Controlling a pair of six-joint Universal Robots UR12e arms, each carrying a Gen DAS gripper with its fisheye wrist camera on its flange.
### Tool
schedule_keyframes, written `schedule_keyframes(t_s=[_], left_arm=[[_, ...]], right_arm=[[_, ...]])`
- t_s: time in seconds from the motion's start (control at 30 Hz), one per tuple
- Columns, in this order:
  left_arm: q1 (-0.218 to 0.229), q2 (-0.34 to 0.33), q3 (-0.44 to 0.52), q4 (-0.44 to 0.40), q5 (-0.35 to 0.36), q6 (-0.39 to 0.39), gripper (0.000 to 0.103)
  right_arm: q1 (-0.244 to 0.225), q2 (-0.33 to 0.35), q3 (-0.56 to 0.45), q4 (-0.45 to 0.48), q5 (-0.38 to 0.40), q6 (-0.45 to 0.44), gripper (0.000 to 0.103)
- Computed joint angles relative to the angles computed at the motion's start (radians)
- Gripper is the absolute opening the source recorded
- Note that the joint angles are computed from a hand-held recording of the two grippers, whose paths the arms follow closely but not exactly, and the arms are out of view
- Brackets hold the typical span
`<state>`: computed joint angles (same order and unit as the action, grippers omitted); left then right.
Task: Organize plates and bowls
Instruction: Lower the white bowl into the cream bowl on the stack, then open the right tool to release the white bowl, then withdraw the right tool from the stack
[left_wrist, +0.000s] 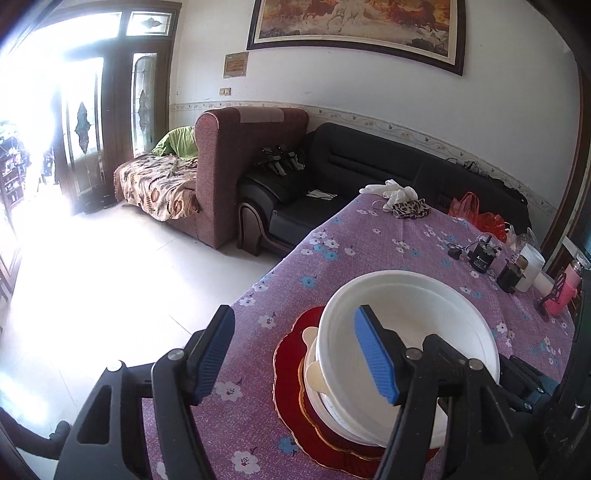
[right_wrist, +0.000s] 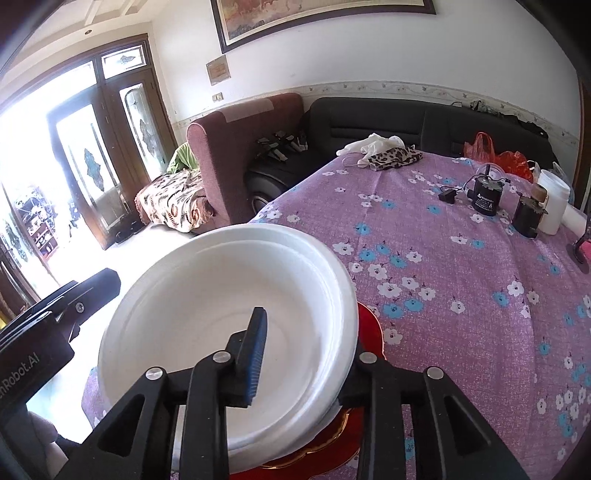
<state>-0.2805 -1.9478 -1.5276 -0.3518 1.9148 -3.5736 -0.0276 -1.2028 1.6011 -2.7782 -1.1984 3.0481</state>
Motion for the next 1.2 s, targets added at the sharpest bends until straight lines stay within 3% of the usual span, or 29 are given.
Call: schedule_keyframes(t_s=[0.17, 0.8, 0.9, 0.97, 1.07, 1.13, 1.2], left_arm=[[-0.002, 0.002, -0.003, 0.001, 0.010, -0.004, 0.071], [-0.038, 0.010, -0.005, 0.045, 0.166, 0.018, 0.089], [-0.052, 0.007, -0.010, 0.090, 0.231, 0.031, 0.094], [-0.070, -0.001, -0.014, 0.156, 0.314, 0.048, 0.101], [-0.093, -0.007, -0.024, 0.264, 0.409, 0.086, 0.103], [-0.106, -0.012, -0.029, 0.331, 0.445, 0.106, 0.103], [-0.112, -0.010, -0.029, 0.335, 0.446, 0.108, 0.103]], right_arm=[[0.000, -0.009, 0.012, -0.026, 0.010, 0.006, 0.051], [-0.029, -0.069, 0.091, -0.130, 0.055, 0.071, 0.068], [-0.032, -0.078, 0.106, -0.149, 0.055, 0.069, 0.070], [-0.034, -0.085, 0.120, -0.173, 0.054, 0.070, 0.072], [-0.038, -0.093, 0.138, -0.217, 0.051, 0.077, 0.074], [-0.043, -0.098, 0.148, -0.240, 0.062, 0.084, 0.075], [-0.048, -0.102, 0.157, -0.260, 0.070, 0.088, 0.076]])
